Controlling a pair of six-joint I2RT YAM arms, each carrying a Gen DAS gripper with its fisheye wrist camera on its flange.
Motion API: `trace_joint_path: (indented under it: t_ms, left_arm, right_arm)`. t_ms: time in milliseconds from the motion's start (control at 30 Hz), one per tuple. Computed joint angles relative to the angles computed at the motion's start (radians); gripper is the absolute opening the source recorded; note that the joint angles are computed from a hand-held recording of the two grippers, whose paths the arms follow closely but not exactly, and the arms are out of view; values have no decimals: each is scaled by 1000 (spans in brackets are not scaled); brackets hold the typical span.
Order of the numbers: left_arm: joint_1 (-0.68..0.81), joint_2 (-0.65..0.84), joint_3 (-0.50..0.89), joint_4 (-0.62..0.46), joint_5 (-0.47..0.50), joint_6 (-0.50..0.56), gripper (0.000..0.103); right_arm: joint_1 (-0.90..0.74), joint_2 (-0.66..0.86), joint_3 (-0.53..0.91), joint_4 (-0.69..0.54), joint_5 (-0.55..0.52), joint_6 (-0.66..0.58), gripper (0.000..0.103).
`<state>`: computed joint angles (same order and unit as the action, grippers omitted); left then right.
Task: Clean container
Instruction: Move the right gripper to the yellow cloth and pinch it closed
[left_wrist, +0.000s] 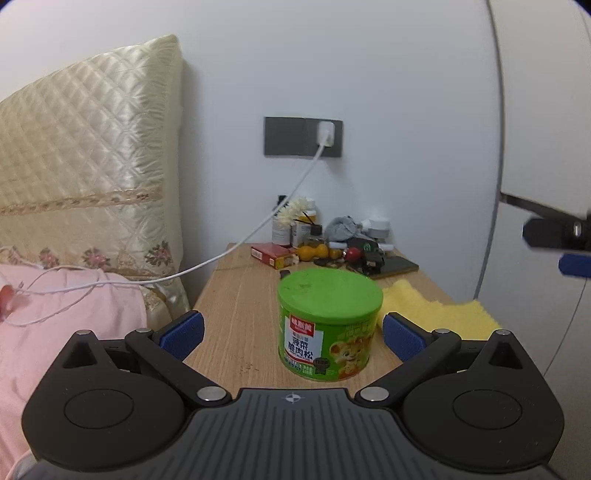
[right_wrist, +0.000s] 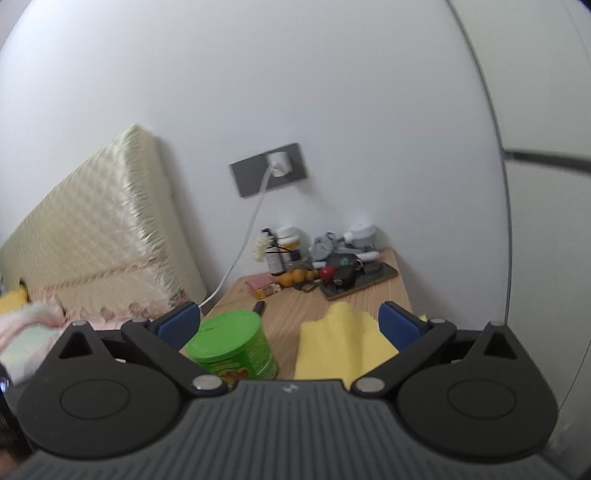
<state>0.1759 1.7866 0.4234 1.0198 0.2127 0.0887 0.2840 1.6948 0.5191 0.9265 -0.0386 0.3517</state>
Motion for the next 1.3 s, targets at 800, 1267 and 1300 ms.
trace_joint_path:
  t_ms: [800,1267,1300]
  left_arm:
    - [-36,466,321,173,98,9,103]
    - [-18,505,304,280,125,18,93]
    - [-12,502,300,278,137,24,93]
  right_arm:
    - [60,284,119,107,146,39,103]
    - [16,491,521,-188,76,-52,102]
    - [17,521,562,-215,84,-55,102]
